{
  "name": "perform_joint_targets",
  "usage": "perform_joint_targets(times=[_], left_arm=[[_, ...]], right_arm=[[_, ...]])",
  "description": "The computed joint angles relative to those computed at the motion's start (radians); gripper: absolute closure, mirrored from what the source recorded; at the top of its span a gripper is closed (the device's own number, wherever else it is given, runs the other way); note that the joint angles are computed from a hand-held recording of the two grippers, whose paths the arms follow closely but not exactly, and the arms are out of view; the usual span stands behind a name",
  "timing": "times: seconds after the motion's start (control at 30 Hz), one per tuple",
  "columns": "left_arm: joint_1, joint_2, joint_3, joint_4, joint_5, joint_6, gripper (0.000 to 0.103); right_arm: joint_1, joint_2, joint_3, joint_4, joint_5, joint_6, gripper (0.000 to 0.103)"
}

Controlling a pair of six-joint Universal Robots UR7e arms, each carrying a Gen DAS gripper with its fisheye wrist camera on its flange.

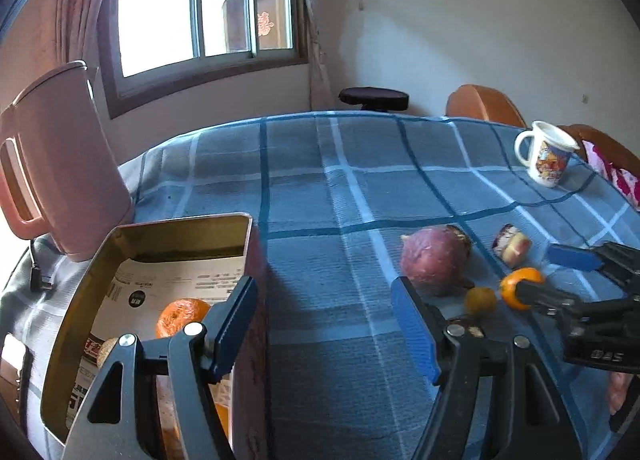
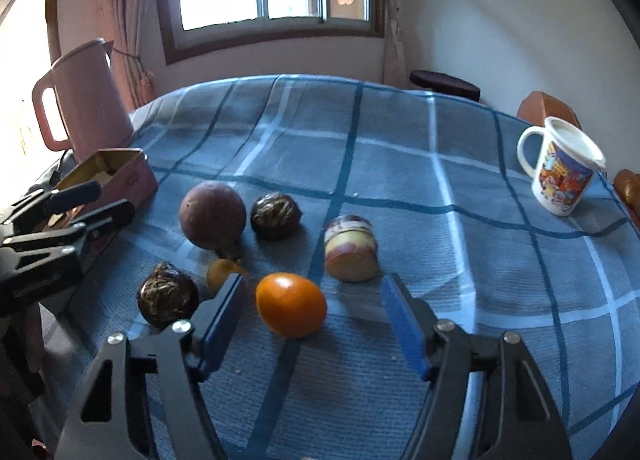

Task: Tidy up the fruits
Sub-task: 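Close the left tool on the dark brown round fruit while the right tool grasps an orange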

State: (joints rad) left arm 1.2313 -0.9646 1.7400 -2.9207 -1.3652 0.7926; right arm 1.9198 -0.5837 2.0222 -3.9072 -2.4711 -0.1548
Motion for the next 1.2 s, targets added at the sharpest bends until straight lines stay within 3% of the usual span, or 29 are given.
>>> perform_joint_targets(times=[0.13,0.23,0.37,0.57,1.03,1.1,1.2], left_arm=[[-0.008,-0.025,0.034,0.027,-0.036,0.027,0.033],[-0.015,-0.035,0.049,0.066,-0.052,0.040,0.033],[-0.018,-0.040,0.048,0.131,-0.059,0.032,0.033],[-0.021,-0.034,0.027,0.244,-0.064,0.026,0.033],[-0.032,0.001,-0.019,0.359,0.009,-0.019,0.033],[-0.033,-0.005,-0.010,0.354,0.003,-0.005,0.047],[-0.039,-0.017,0.012,0.345,0.009,0.024,0.057]], right_arm=[[-0.015,-0.017,-0.001,0.084,0.033,0.031,0.041],[-0.030,-0.036,0.008,0.137,0.066,0.061,0.061],[-0.024,-0.032,0.017,0.089,0.071,0.046,0.062],[-0.002,-0.010,0.018,-0.019,0.008,0.023,0.062],[0.004,0.002,0.004,-0.032,-0.009,0.009,0.062],[0.003,0.000,0.007,-0.030,-0.008,0.013,0.062],[0.003,0.000,0.007,-0.029,-0.008,0.014,0.062]])
